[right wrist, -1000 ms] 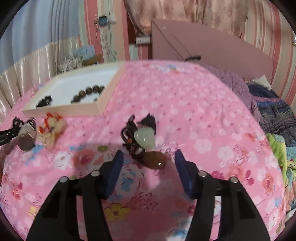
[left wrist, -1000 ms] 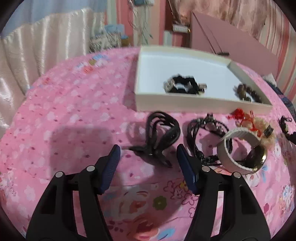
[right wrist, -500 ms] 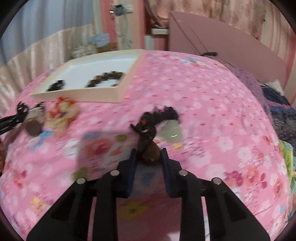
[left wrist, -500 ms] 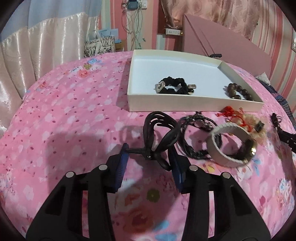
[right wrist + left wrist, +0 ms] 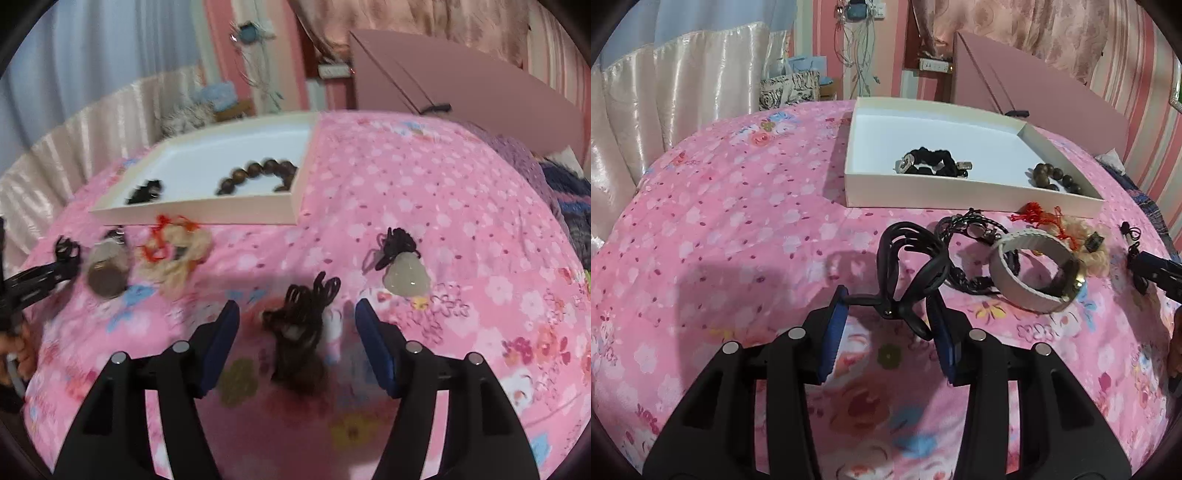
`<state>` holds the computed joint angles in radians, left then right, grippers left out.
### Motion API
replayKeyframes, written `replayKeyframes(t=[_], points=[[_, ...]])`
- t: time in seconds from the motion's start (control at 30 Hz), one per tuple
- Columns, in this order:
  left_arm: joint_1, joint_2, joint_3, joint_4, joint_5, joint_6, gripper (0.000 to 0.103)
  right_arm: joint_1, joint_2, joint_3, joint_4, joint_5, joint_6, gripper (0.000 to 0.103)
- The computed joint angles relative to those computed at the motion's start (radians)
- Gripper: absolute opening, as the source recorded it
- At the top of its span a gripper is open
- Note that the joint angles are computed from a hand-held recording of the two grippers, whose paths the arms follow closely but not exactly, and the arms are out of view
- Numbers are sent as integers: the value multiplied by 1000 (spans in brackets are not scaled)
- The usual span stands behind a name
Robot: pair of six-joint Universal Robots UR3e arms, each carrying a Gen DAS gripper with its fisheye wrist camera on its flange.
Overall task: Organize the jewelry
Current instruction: 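Grasp the black claw hair clip with the left tool while the right tool grasps a black cord piece, then carry the clip and cord piece into the white tray and release both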
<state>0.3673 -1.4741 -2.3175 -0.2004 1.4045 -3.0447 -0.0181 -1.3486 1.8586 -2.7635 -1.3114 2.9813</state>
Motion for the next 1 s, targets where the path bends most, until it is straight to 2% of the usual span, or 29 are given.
replayKeyframes(t=[0.07,0.1,0.17,0.37,0.53,0.67,1.0], points=[[5,-27,23,-13,-15,-10,43,50,48,-60,27,-71,0,56],[13,-32,30,-21,-24,-12,43,71,57,-74,25,-105,-5,36],[6,-50,41,-15,-20,-16,42,85,68,-85,18,-135,-4,19],[11,-11,7,42,-40,-19,42,53,1,-21,-41,-62,6,15],[-11,44,69,9,-21,-39,42,52,-54,-47,-75,-2,43,15],[-48,-8,198,-20,1,-66,42,79,3,-202,-53,34,70,15],[-111,-272,512,-2,93,-131,42,195,311,-719,49,-8,121,15]])
